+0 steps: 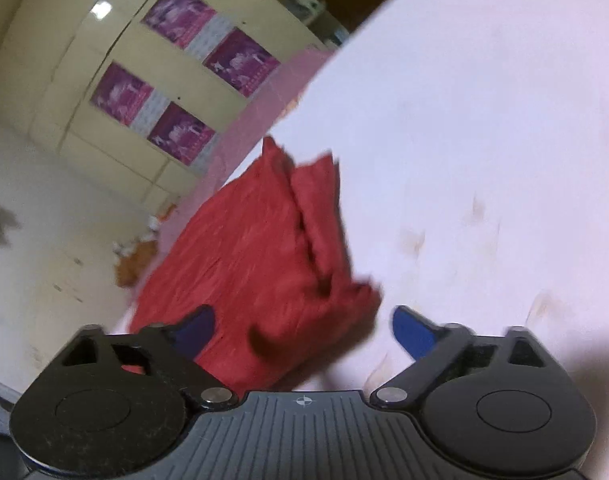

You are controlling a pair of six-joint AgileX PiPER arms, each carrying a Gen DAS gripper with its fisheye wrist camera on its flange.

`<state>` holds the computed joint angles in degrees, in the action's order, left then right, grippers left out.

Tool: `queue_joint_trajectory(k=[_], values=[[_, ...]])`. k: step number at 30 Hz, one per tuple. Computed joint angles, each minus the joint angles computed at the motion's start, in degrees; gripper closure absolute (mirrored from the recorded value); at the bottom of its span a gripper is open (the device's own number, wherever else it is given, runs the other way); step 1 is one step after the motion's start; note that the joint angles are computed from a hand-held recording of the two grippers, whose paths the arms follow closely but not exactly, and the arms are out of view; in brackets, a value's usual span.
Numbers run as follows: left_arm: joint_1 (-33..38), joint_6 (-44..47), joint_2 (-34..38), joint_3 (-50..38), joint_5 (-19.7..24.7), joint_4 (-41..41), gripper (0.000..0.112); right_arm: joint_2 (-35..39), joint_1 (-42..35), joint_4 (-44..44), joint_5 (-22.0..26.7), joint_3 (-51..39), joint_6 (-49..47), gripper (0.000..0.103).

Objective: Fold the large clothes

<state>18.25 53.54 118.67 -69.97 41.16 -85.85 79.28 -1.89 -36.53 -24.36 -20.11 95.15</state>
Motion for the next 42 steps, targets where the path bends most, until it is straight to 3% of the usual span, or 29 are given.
queue_joint_trajectory(k=[7, 10, 14, 16, 18, 20, 33, 39, 42], values=[[-4.1, 4.1, 4.7, -3.8, -3.0, -7.4, 0.037, 7.3, 3.7, 12.2, -6.2, -1.6, -6.3, 0.020], [-5.1, 2.9, 6.4, -6.5, -3.5, -6.7, 0.041, 9.5, 5.7, 17.8, -6.8, -3.3, -9.9, 0.021], [-6.5, 0.3, 8.3, -10.7, -5.4, -1.9, 0.066, 12.9, 8.5, 24.7, -5.8, -6.3, -16.8, 0.037], [-6.6, 1.3, 8.5, -11.3, -5.1, -0.8, 0.078, 13.9, 8.6, 24.4, -5.1, -7.3, -17.2, 0.051], [-7.3, 3.2, 7.7, -10.9, -6.0, 0.0, 0.084, 13.8, 8.2, 23.0, -6.3, -6.8, -16.6, 0.067], [-7.9, 4.3, 6.3, -9.9, -7.3, 0.9, 0.088, 12.8, 9.4, 25.7, -5.5, -6.2, -20.3, 0.073], [-6.3, 7.8, -1.2, -1.3, -6.6, 2.1, 0.091, 3.6, 15.1, 34.7, 3.7, -4.3, -28.7, 0.077], [-4.0, 11.8, -5.3, 5.4, -5.1, 0.1, 0.091, -2.4, 18.7, 44.4, 8.4, -2.2, -36.1, 0.077], [-2.6, 14.0, -7.4, 8.9, -4.1, -0.8, 0.091, -6.1, 21.4, 54.4, 10.7, -0.8, -44.7, 0.077]])
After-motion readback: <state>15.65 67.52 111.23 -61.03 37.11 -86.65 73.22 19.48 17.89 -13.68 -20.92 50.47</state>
